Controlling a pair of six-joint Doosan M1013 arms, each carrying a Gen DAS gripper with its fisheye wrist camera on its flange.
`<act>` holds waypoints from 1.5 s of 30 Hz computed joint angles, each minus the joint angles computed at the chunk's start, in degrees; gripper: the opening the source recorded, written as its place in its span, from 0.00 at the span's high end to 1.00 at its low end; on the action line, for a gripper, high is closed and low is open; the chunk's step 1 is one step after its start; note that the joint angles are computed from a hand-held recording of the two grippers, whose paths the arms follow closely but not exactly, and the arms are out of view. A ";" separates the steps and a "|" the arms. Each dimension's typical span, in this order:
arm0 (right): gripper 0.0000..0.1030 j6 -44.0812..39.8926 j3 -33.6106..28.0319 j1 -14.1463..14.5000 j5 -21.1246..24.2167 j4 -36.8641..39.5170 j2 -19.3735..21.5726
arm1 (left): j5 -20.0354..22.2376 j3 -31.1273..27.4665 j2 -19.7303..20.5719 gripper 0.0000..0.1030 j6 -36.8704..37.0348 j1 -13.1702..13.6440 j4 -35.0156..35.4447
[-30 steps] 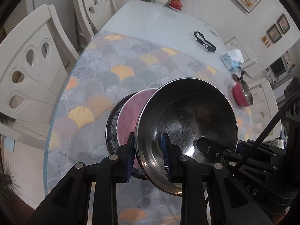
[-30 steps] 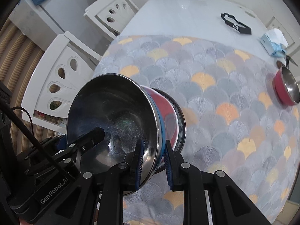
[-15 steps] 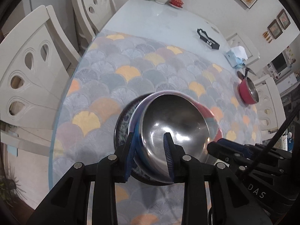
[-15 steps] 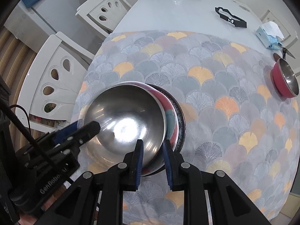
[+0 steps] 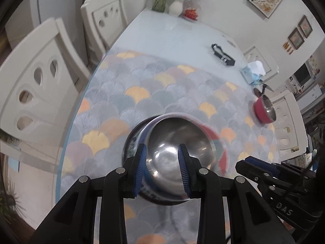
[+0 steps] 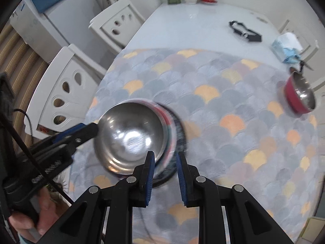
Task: Organize plates and bowls
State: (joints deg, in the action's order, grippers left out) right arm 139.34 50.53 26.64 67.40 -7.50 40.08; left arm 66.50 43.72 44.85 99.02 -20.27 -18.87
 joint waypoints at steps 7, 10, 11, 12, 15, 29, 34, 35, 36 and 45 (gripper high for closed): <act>0.77 3.80 7.72 -0.91 -3.53 -5.57 -5.55 | -1.95 -1.02 -1.06 0.72 1.66 -2.73 -0.59; 0.71 6.42 12.37 -1.48 -5.73 -9.33 -8.70 | -2.87 -1.78 -1.27 0.72 2.30 -4.75 0.41; 0.69 7.72 14.35 -1.86 -6.39 -10.64 -9.98 | -3.01 -2.01 -1.26 0.71 2.58 -5.40 0.71; 0.65 8.65 15.59 -2.13 -6.44 -11.61 -10.77 | -3.07 -2.18 -1.26 0.71 2.64 -5.97 1.05; 0.63 11.15 19.67 -3.39 -5.72 -14.27 -13.37 | -2.42 -3.64 -0.58 0.67 2.16 -8.13 1.71; 0.48 20.43 39.87 -10.13 -11.70 -22.35 -19.23 | -2.24 -3.79 4.94 0.54 -9.82 -16.67 12.91; 0.48 22.82 43.97 -11.13 -15.25 -24.05 -18.83 | -7.27 -0.56 5.84 0.54 -17.23 -18.83 21.71; 0.48 22.59 44.47 -11.32 -15.86 -24.32 -18.71 | -7.94 -0.17 6.03 0.54 -18.02 -19.12 22.83; 0.47 22.15 45.11 -11.50 -16.87 -24.69 -18.64 | -8.52 0.29 6.05 0.54 -18.44 -19.31 23.41; 0.22 25.62 47.39 -11.00 -19.30 -31.04 -19.03 | -18.07 6.22 4.25 0.29 -22.52 -20.31 27.25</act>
